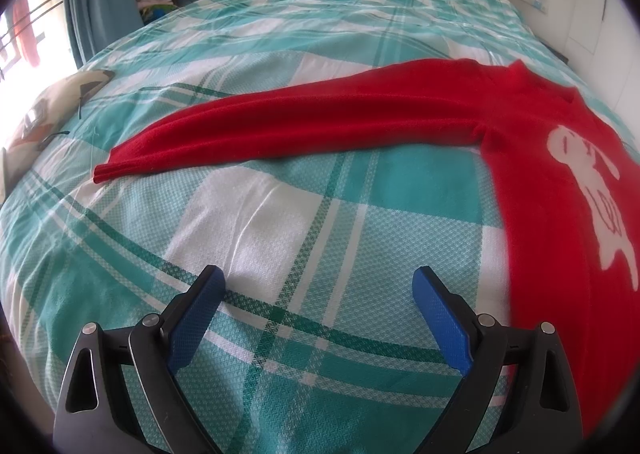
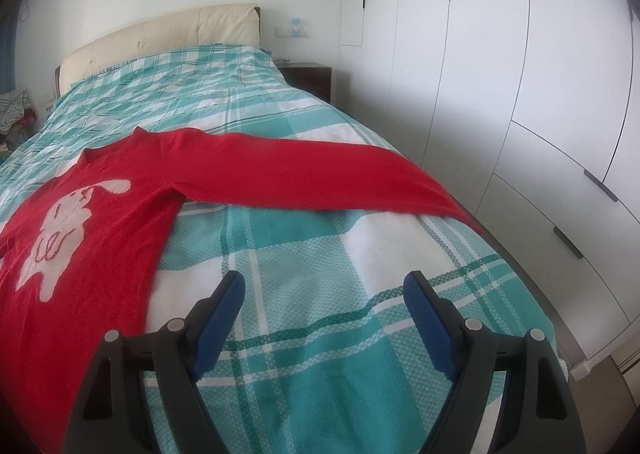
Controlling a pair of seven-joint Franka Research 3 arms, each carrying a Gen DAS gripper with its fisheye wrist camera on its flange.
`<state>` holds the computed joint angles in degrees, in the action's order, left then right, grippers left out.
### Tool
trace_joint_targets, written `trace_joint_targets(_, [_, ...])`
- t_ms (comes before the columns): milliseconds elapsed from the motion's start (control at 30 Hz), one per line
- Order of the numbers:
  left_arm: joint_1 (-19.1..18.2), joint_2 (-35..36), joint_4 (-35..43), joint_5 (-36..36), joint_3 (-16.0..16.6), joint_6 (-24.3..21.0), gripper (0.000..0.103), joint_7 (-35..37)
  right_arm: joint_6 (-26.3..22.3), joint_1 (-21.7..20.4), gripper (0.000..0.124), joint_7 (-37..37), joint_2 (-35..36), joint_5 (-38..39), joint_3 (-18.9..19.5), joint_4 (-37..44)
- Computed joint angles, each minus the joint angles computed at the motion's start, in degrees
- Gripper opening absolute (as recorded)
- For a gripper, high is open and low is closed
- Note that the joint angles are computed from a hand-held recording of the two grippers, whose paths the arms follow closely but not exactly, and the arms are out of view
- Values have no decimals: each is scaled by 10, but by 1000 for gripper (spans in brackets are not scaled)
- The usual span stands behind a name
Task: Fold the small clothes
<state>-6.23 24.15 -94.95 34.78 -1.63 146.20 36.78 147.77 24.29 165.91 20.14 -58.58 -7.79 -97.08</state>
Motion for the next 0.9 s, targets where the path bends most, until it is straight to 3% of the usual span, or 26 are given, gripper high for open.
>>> trace_joint_targets(433, [-2,2,4,1,0,-7,97,2,-32,9,81,0,5,-15,1,11])
trace_joint_targets(900, [-2,2,4,0,0,-7,97,3,-36,7,81,-4,8,-16,4,15])
